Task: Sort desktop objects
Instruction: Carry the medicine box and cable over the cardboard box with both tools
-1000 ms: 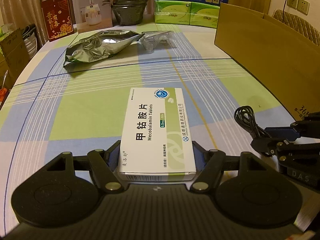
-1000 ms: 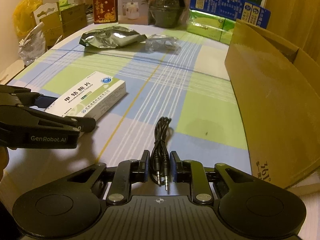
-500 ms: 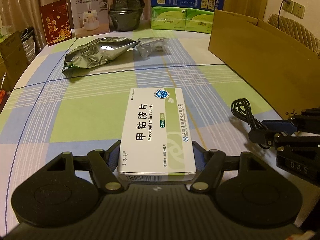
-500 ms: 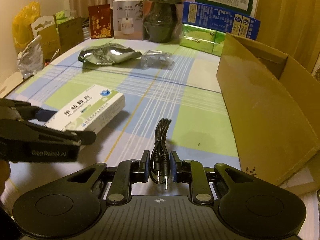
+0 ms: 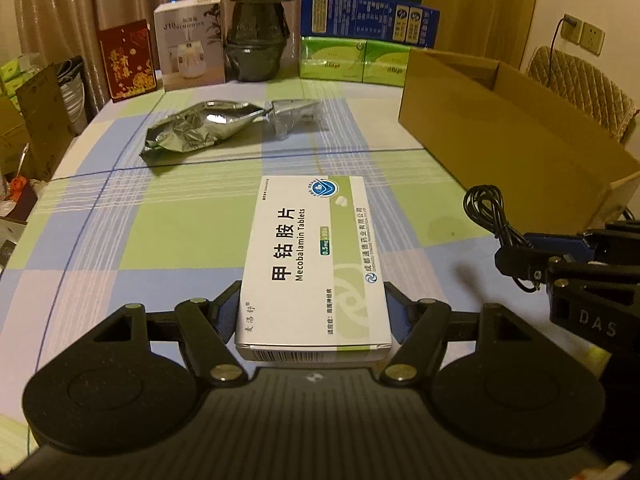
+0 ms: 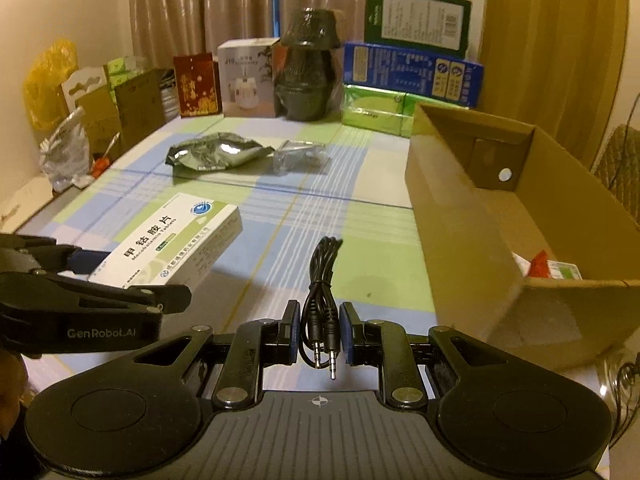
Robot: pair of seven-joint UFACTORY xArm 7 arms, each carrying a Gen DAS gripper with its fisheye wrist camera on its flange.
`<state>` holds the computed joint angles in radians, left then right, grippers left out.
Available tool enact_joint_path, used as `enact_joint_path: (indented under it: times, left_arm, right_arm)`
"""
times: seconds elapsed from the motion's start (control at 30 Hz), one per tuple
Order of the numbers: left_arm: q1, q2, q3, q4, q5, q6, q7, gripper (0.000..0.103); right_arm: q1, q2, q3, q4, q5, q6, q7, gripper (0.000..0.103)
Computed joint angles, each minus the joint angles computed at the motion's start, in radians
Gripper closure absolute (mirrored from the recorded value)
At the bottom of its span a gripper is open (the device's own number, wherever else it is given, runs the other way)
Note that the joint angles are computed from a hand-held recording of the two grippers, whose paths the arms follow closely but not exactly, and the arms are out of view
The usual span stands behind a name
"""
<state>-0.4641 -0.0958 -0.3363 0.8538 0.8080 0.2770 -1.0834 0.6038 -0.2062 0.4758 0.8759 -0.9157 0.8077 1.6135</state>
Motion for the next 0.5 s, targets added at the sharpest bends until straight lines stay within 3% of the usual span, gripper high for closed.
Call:
enact_joint_path:
  times: [0.5]
  left_arm:
    - [0.001, -0.170, -0.117, -0.048, -0.134, 0.081, -0.006, 0.036]
  right_arm:
    - [-0.025, -0.215, 0.103, -0.047, 0.092, 0.102, -0.065, 0.086]
